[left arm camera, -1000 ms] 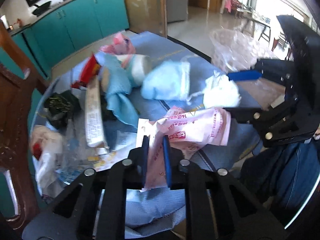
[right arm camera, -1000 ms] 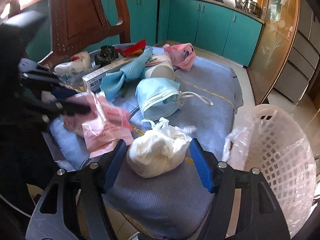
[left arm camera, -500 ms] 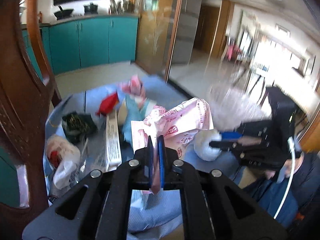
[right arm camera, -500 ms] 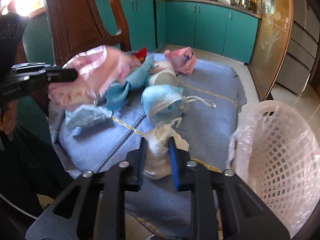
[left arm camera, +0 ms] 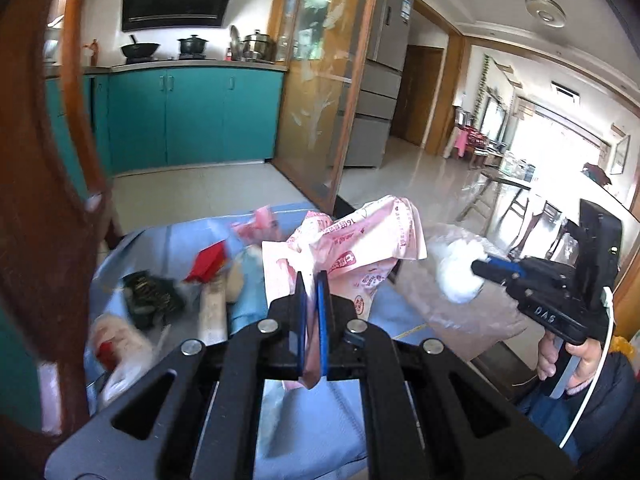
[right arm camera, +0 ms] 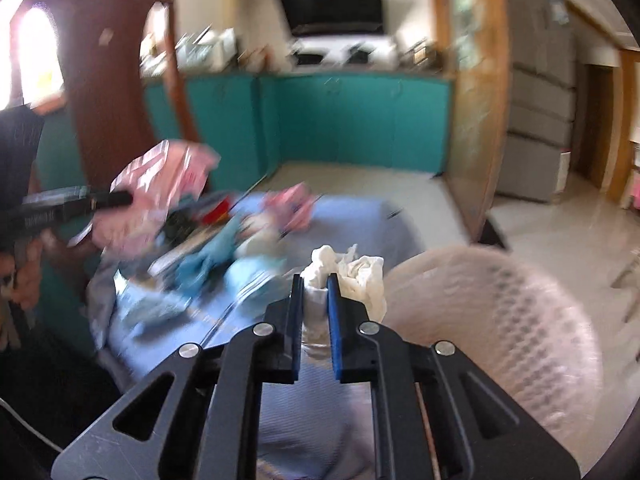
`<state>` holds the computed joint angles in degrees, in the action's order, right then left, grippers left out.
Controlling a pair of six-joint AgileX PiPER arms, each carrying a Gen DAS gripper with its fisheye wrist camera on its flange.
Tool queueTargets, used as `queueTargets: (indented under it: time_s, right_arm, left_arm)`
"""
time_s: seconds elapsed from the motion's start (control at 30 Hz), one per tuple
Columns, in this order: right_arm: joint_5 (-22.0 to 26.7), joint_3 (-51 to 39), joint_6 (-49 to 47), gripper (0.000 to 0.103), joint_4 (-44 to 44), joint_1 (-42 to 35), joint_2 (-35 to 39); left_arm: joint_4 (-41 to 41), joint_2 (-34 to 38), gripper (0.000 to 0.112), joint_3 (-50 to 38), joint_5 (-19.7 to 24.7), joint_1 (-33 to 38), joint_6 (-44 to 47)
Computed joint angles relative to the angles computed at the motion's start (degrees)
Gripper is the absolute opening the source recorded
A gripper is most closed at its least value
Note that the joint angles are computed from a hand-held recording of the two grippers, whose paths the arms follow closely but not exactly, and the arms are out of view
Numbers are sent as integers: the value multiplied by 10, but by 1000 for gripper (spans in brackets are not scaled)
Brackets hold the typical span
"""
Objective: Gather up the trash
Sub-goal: 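Drop the pink wrapper and tissue bundle into the white basket with both tools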
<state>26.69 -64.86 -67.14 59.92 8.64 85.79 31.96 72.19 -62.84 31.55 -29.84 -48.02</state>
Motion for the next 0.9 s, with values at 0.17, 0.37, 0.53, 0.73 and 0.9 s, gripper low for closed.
queueTargets:
  time_s: [0.17,0.37,0.53,0.73,0.9]
  right_arm:
    - [-172,88,-133,12,120,-13,-70]
    - [-152,97,-74,12,67,-76,-66]
    - [-86,79,-36,12,48,-130,-39]
    - [-37,41,73,15,-22,-145,-4]
    - [-94,56,116,61,-83,-104,-18]
  left_arm:
    - [-95,114,6,-157,-13,-16,119]
    - [-328,299,6,-387,27,-7,324]
    - [-445,401,6,-496,62,0,389]
    - [-508,470,57,-559,66,15,419]
    - [-476,432,72,-501,39,27,374]
